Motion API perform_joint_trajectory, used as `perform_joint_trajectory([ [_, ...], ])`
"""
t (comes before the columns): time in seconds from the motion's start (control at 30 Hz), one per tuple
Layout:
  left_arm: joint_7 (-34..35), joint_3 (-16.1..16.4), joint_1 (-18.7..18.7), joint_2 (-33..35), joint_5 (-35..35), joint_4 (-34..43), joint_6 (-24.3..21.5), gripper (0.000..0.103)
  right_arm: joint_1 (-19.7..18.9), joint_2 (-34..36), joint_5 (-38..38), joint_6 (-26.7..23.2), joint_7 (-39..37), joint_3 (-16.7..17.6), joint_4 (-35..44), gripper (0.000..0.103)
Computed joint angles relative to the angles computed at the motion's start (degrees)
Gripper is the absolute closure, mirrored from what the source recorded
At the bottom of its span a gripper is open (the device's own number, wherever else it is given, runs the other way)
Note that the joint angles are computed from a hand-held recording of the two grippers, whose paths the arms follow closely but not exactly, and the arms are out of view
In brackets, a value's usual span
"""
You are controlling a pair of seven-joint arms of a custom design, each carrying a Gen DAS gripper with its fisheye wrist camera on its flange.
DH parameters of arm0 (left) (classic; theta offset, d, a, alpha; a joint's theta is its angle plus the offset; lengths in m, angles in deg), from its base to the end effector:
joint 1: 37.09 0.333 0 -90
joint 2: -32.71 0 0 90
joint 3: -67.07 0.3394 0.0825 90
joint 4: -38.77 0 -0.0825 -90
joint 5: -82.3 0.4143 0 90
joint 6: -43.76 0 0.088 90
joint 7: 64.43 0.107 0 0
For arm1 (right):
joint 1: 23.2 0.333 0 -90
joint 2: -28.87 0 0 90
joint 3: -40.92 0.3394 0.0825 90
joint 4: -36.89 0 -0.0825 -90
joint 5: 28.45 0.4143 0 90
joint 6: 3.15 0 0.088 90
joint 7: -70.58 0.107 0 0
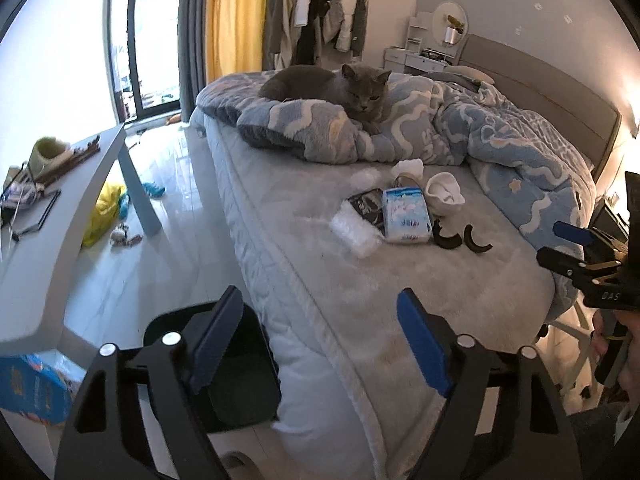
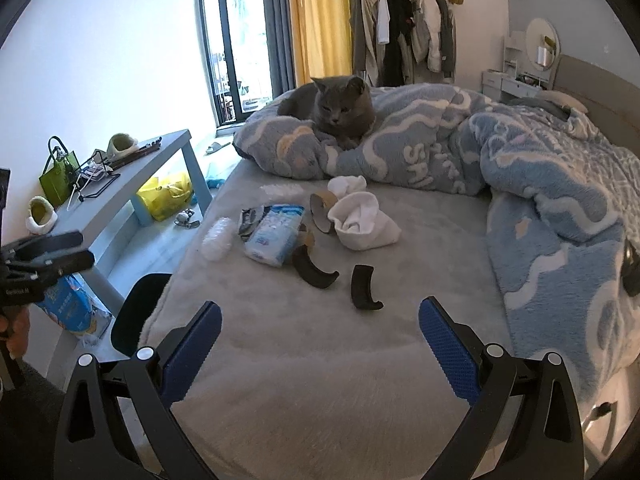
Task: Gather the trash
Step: 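Grasp the bubble wrap roll with left tool while right tool grasps black piece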
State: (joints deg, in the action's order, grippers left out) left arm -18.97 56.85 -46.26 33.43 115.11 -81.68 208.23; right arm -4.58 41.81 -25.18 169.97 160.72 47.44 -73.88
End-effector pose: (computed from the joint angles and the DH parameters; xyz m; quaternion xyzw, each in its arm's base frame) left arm 0.5718 -0.2331 0.5025 -0.6323 0.6677 -0.3068 0.2452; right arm 0.6244 0.2820 0.4819 -0.7488 0.5137 -0.2019 0.3670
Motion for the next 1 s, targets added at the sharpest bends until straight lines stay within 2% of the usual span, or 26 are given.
perform_joint_trajectory([
  [0.07, 2.3, 0.0, 0.0, 1.3, -1.5, 1.1, 0.5, 0.027, -0.6, 1.1, 0.6, -1.0, -1.1, 0.5, 1.0, 0.018],
  [0.2, 7.8, 0.1, -0.6, 3.7, -6.6, 3.3, 0.5, 0.032, -1.0, 3.6, 1.1, -2.1, -1.6, 0.5, 2.9, 0.026],
  [0.27, 9.0, 0.3, -1.2, 4.9, -7.5, 4.6, 0.1, 0.034, -1.4, 4.4, 1.9, -2.0, -1.9, 0.8, 3.3, 0.036],
  [0.33, 10.1, 0.6, -1.7, 6.1, -8.3, 5.9, -0.1, 0.035, -2.9, 5.5, 4.0, -1.8, -3.3, 2.3, 4.0, 0.038],
  [0.4, 11.1, 0.8, -2.2, 7.1, -9.5, 6.9, -0.1, 0.042, -5.2, 6.7, 7.4, -1.1, -5.7, 4.8, 4.7, 0.042],
  [0.5, 10.5, 1.6, -3.0, 8.9, -9.9, 8.6, 0.3, 0.050, -6.8, 8.1, 10.5, 0.0, -6.7, 6.1, 5.5, 0.049],
  [0.6, 12.6, 1.3, -2.7, 11.0, -13.6, 10.2, 1.0, 0.050, -10.2, 9.5, 14.9, 0.4, -9.6, 9.8, 6.6, 0.050],
  [0.67, 12.5, 1.8, -3.3, 11.9, -14.5, 11.1, 0.8, 0.051, -10.8, 10.8, 16.2, 0.2, -10.7, 10.5, 7.9, 0.051],
  [0.73, 12.0, 2.5, -3.9, 13.0, -14.7, 12.4, 0.0, 0.056, -11.5, 12.1, 17.5, -0.4, -12.2, 11.4, 9.4, 0.054],
  [0.83, 12.2, 2.8, -4.2, 14.6, -15.7, 14.2, -0.9, 0.058, -10.1, 13.8, 17.2, -1.9, -12.1, 9.9, 11.6, 0.058],
  [0.9, 12.6, 2.8, -4.2, 15.3, -16.4, 14.8, -0.8, 0.059, -8.0, 14.8, 15.7, -2.8, -10.7, 7.5, 13.1, 0.061],
  [1.0, 15.6, 1.4, -3.0, 16.9, -20.3, 15.8, 0.0, 0.059, -6.7, 15.5, 14.6, -2.9, -8.5, 5.6, 14.0, 0.068],
])
